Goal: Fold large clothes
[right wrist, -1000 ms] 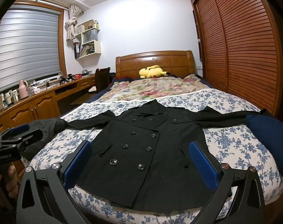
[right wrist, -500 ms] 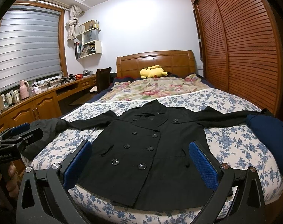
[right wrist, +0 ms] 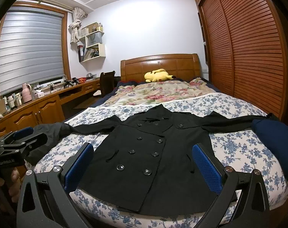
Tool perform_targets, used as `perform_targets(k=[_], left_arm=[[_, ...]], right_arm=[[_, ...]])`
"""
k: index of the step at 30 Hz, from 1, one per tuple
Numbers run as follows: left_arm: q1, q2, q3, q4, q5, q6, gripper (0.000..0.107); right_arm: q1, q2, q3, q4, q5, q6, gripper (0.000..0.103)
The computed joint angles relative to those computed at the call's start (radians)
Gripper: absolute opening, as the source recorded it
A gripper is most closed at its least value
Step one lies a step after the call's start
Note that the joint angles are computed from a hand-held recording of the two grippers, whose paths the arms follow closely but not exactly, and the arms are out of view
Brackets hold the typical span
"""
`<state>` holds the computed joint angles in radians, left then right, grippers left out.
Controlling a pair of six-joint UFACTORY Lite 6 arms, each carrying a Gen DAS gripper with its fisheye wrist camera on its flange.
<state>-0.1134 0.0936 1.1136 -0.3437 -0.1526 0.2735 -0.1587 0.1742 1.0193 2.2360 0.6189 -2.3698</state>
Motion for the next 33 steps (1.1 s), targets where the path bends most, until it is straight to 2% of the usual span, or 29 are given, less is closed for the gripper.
perform_targets(k=[33], left_arm=[[0.016, 0.013, -0.003, 0.044, 0.0, -0.044, 0.102]], right_arm=[[0.007, 0.026, 0.023, -0.049, -0.006, 0.041, 0.103]])
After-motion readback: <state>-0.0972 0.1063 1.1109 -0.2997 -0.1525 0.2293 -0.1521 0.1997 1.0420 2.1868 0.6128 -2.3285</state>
